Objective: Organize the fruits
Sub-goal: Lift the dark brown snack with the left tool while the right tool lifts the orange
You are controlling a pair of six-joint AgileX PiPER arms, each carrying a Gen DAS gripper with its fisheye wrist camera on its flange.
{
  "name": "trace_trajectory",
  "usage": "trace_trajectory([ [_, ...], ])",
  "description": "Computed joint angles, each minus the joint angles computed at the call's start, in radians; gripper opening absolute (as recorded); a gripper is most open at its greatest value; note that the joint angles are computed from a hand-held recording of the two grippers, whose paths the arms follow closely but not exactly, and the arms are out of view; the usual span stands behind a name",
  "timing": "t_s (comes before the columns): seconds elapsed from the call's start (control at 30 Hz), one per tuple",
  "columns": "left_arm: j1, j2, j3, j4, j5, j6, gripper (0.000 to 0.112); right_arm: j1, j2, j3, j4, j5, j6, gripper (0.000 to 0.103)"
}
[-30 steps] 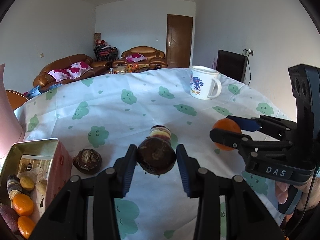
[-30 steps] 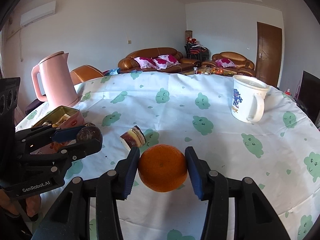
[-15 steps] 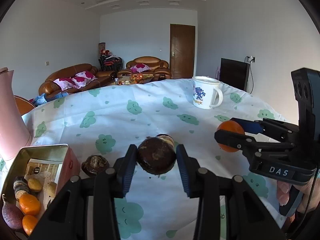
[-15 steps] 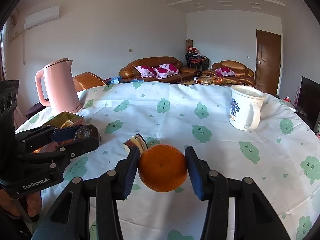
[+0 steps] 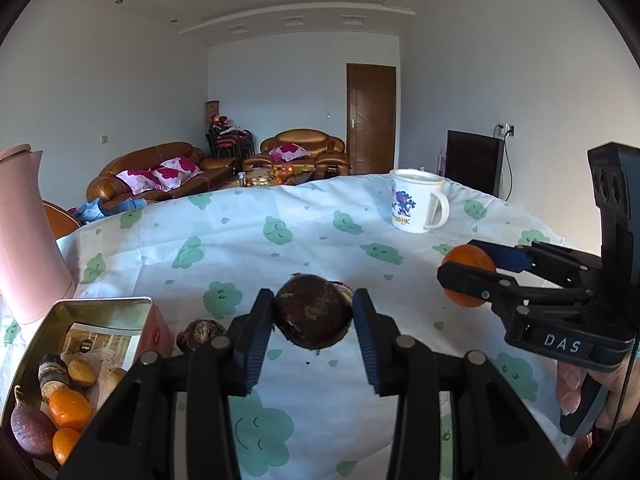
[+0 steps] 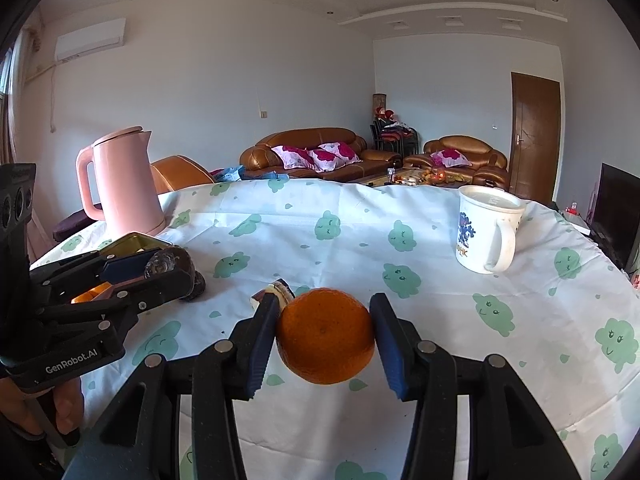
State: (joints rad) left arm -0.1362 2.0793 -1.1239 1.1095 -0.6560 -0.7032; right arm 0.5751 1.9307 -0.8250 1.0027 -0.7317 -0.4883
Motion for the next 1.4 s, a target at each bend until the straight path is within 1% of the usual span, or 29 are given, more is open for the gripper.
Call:
trace_trajectory([
  [0.3, 0.003, -0.013, 0.04, -0.084, -0.033, 0.082, 0.042, 0.021, -0.006, 0.023, -0.014, -0.05, 0.021, 0.049],
  [0.77, 0.015, -0.026, 0.08, -0.153, -0.072, 0.153, 0.042, 0.043, -0.005, 0.043, -0.023, -0.108, 0.04, 0.049],
  [1.4, 0.026, -0.053, 0.142, -0.26, -0.118, 0.247, 0.042, 0.09, -0.002, 0.078, -0.023, -0.218, 0.063, 0.049],
])
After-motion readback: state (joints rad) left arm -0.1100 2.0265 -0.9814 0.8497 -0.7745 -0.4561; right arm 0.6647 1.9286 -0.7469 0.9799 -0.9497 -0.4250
